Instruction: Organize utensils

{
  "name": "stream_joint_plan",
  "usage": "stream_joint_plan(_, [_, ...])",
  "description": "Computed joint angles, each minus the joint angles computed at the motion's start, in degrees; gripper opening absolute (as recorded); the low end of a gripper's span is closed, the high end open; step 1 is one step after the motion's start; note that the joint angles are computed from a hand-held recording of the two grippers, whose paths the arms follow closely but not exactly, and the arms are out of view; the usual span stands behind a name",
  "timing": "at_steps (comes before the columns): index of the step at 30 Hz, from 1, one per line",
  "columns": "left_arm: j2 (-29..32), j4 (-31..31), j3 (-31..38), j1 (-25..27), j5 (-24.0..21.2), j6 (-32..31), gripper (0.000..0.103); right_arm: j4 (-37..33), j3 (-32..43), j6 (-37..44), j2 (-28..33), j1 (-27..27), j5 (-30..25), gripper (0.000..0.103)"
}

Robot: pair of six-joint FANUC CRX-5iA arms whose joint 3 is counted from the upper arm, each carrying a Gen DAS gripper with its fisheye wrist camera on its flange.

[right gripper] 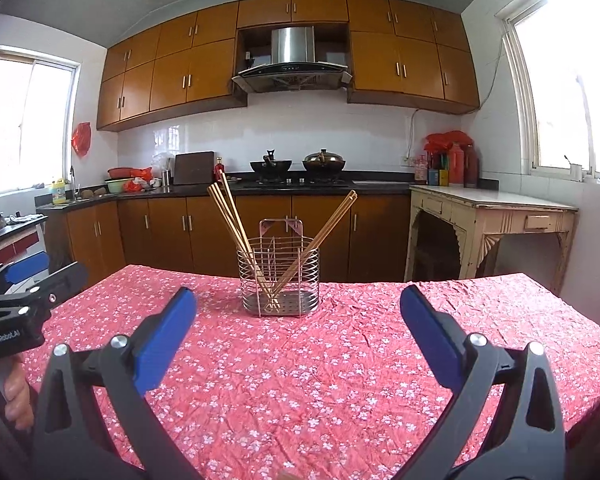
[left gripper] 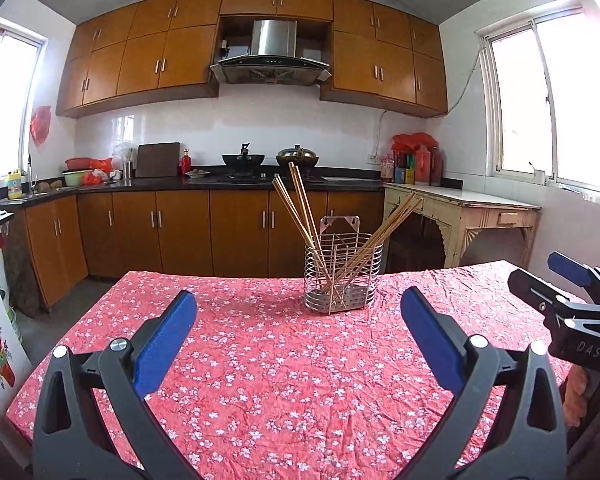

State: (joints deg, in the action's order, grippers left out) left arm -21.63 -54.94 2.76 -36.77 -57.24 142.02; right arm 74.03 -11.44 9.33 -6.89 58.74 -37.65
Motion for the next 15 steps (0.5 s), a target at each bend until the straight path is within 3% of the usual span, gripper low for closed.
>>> stream_joint_plan(15, [-0.2, -3.3, -0.6, -2.3, 0.2, 2.2, 0.101, 3.7, -1.1, -2.5, -0.4, -0.6, 0.7, 0.099])
